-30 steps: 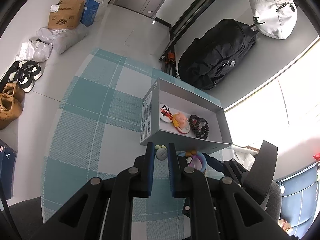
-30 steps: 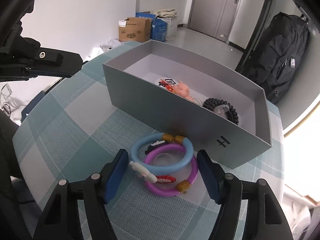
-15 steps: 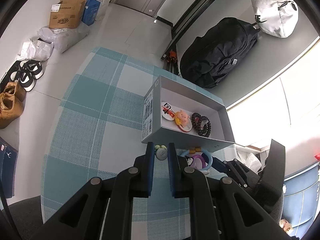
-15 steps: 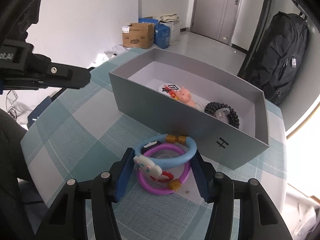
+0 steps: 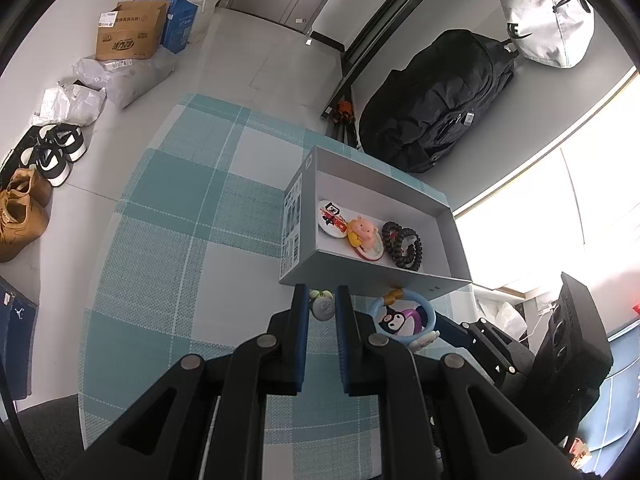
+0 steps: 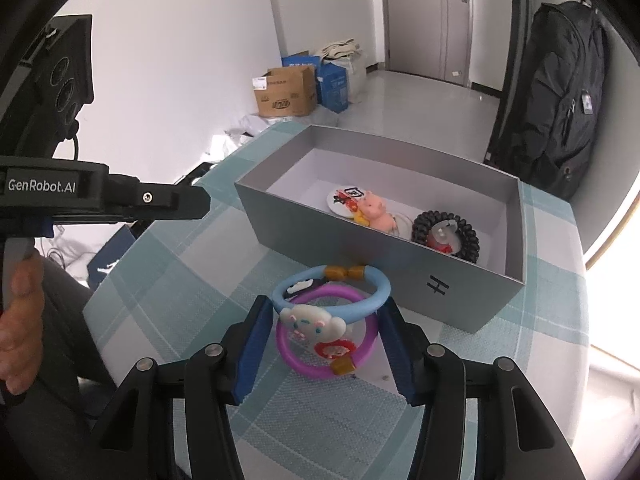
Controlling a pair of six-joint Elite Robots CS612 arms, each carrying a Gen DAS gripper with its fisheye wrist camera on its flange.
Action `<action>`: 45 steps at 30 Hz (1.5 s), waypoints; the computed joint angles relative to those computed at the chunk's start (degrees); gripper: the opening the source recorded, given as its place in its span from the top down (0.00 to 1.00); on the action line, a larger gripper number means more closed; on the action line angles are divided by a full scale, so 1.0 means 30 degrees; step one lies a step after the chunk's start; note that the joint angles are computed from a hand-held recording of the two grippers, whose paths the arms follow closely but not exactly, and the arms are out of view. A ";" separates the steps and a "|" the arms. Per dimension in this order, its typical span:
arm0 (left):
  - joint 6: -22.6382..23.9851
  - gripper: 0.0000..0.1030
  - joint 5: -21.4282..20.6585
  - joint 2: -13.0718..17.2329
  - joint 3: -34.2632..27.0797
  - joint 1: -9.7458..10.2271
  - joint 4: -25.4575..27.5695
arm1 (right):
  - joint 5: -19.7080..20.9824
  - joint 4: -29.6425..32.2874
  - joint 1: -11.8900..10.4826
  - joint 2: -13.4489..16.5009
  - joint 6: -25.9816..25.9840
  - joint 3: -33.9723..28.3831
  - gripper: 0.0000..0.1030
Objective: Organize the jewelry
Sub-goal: 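Lift the blue ring with the right tool while the left tool holds the white charm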
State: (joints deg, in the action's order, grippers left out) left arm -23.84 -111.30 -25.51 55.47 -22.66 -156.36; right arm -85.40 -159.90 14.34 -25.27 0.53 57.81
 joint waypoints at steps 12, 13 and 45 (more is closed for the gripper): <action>0.0319 0.92 0.0024 0.0051 -0.0218 -0.0102 0.0517 | 0.2266 -0.0262 -0.0504 -0.0419 0.0927 0.0627 0.74; 0.0359 0.92 0.0059 0.0050 -0.0221 -0.0121 0.0548 | 0.2122 -0.0216 -0.0494 -0.0383 0.1022 0.0594 0.73; -0.0718 0.92 -0.0298 0.0322 -0.0603 0.0052 0.0682 | -0.0217 0.4211 0.0216 0.0776 -0.0231 -0.2536 0.59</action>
State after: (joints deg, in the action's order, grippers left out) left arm -25.99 -112.20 -24.54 53.66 -22.51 -154.31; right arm -86.05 -147.26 14.99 -22.94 -0.16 50.20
